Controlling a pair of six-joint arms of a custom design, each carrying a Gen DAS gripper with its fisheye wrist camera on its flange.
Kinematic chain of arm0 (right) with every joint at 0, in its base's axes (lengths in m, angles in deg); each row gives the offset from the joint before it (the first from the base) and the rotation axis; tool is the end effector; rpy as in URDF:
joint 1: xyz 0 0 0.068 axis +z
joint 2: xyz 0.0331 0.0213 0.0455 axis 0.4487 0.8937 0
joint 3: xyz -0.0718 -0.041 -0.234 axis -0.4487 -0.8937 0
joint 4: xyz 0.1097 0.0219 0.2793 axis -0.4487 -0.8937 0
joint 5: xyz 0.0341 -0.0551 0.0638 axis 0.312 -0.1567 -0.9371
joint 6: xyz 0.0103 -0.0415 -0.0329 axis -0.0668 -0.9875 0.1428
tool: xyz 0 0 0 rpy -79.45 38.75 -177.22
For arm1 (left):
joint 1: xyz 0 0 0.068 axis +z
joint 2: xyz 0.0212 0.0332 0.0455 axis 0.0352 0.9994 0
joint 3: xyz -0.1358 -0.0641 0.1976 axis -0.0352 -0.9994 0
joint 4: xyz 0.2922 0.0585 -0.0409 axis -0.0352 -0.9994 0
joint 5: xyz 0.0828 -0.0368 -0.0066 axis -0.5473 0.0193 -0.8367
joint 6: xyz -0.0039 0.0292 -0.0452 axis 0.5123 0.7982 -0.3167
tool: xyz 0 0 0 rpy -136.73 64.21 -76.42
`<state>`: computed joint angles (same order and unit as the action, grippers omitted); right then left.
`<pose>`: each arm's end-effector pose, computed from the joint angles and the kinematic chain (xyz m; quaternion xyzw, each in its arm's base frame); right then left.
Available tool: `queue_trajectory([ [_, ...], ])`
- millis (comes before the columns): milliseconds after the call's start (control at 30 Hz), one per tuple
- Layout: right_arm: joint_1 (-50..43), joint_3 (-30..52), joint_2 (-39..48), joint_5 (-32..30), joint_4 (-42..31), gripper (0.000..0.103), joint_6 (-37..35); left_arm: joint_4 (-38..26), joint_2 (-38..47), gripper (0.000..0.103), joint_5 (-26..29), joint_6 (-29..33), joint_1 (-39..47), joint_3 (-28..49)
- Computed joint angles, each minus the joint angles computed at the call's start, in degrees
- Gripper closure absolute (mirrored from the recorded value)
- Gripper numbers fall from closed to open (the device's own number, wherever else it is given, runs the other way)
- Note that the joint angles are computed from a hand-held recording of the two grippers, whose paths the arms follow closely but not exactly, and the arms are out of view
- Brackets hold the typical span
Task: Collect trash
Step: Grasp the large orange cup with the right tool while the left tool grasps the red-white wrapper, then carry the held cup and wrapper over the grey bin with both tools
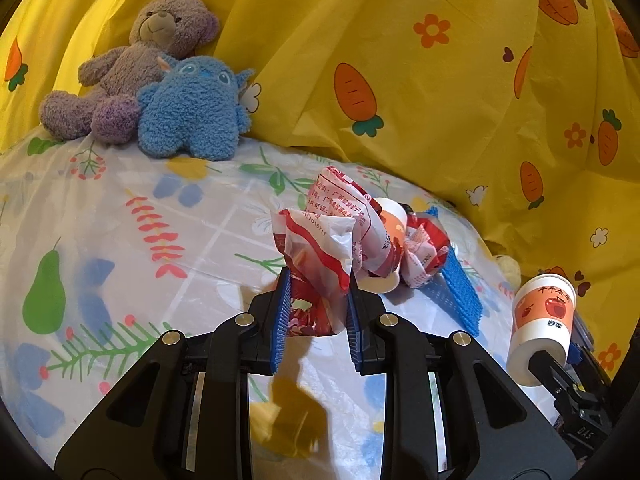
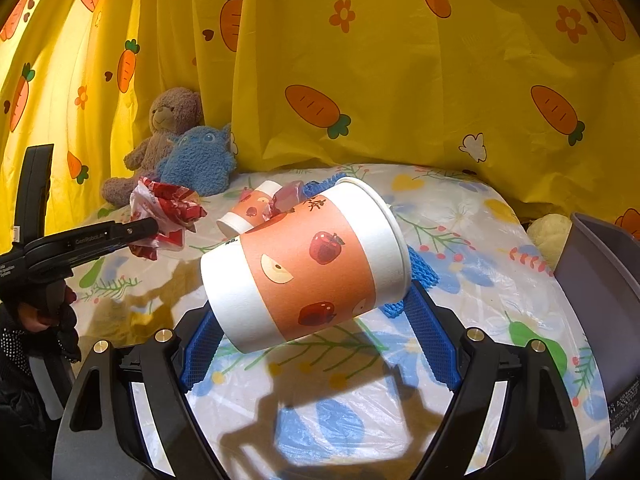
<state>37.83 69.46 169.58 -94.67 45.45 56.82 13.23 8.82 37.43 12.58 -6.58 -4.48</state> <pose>0.3588 0.0882 0.1568 -0.2911 0.8135 0.2138 0.4558 0.2799 -0.0317 0.1635 -0.2596 0.8335 -0.0471 0.4855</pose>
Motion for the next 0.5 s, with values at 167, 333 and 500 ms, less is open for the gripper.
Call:
queue_trajectory([
  [167, -1.2, -0.6, -1.4, -0.5, 0.2, 0.020, 0.5, -0.5, -0.8, 0.079, -2.9, 0.3, -4.6, 0.6],
  [333, -2.7, -1.4, -3.0, -1.0, 0.7, 0.020, 0.9, -0.4, 0.5, 0.079, -4.0, 1.1, -7.7, 2.2],
  [500, -4.1, -1.7, -3.6, -1.9, 1.4, 0.020, 2.1, -0.3, 2.0, 0.079, -4.4, 1.8, -9.7, 3.9],
])
